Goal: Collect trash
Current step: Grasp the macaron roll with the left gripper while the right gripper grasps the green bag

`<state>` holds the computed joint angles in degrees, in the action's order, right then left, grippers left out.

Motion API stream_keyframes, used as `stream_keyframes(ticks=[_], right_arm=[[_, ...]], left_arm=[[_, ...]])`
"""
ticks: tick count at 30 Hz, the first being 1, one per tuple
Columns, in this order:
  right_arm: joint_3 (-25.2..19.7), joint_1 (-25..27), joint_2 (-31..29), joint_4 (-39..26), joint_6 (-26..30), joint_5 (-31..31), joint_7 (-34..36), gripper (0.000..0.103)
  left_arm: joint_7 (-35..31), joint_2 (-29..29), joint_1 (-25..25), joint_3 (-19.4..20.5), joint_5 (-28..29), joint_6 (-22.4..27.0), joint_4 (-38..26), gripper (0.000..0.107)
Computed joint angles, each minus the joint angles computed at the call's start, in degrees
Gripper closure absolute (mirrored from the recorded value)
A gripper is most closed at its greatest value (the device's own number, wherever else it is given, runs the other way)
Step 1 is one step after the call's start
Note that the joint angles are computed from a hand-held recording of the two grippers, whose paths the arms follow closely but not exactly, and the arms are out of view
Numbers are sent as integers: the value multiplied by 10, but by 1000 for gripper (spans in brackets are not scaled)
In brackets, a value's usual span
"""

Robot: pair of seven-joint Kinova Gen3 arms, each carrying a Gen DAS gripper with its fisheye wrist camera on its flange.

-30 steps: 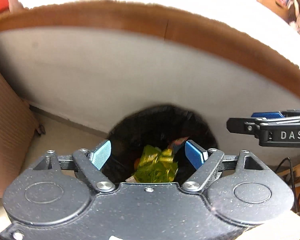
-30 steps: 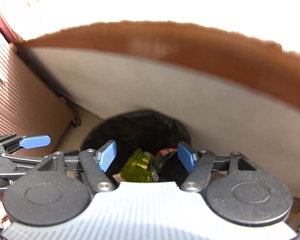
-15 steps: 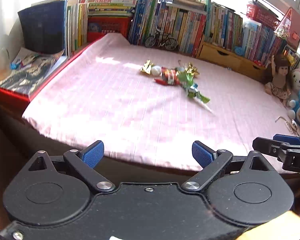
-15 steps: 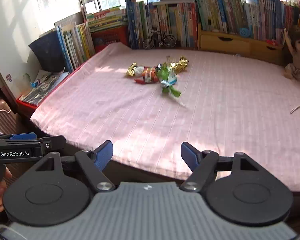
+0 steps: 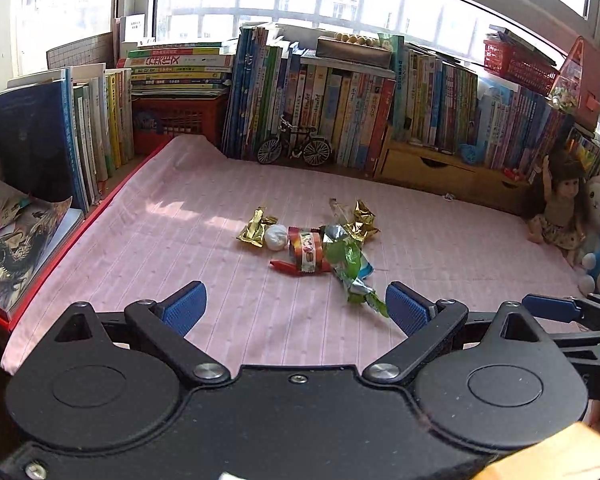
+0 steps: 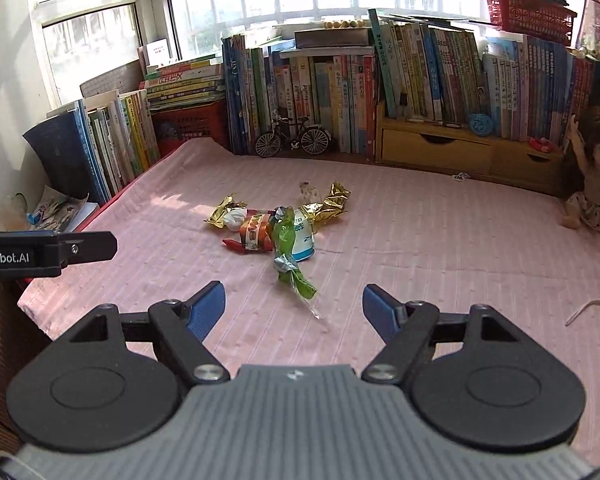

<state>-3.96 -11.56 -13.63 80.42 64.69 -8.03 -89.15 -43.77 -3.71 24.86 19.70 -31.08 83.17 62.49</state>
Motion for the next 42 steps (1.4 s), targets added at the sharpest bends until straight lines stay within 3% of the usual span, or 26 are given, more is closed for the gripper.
stream_keyframes(ticks=[3,6,11,14,19,24,27,28,29,35,42], right_arm=[[30,-9,56,-21,-1,-35,67,19],[45,7,108,-48,8,-82,122,19],[28,43,196,-99,38,-121,210,22],[13,63,242,-122,62,-141,246,26],[-4,82,305,-173,110,-158,242,33],[-20,92,356,-230,166,-167,243,47],[-25,97,384,-264,197,-167,242,68],[-25,98,390,-273,204,-167,240,75],[-26,100,396,-281,211,-168,238,77],[-33,120,409,-299,220,-185,240,81],[-25,138,401,-299,195,-189,216,82]], left_arm=[[11,59,3,-14,-6,-4,-38,12],[-4,109,-3,-49,35,-26,-67,17],[-21,197,-4,-91,71,-15,-131,34],[-37,244,-3,-112,88,-3,-172,38],[-69,316,0,-145,113,32,-248,42],[-93,364,2,-176,143,63,-303,50],[-111,390,1,-191,162,91,-340,63],[-116,400,0,-194,168,105,-358,75],[-118,409,1,-199,171,116,-373,76],[-124,418,18,-218,169,125,-410,79],[-143,459,32,-236,161,190,-531,80]])
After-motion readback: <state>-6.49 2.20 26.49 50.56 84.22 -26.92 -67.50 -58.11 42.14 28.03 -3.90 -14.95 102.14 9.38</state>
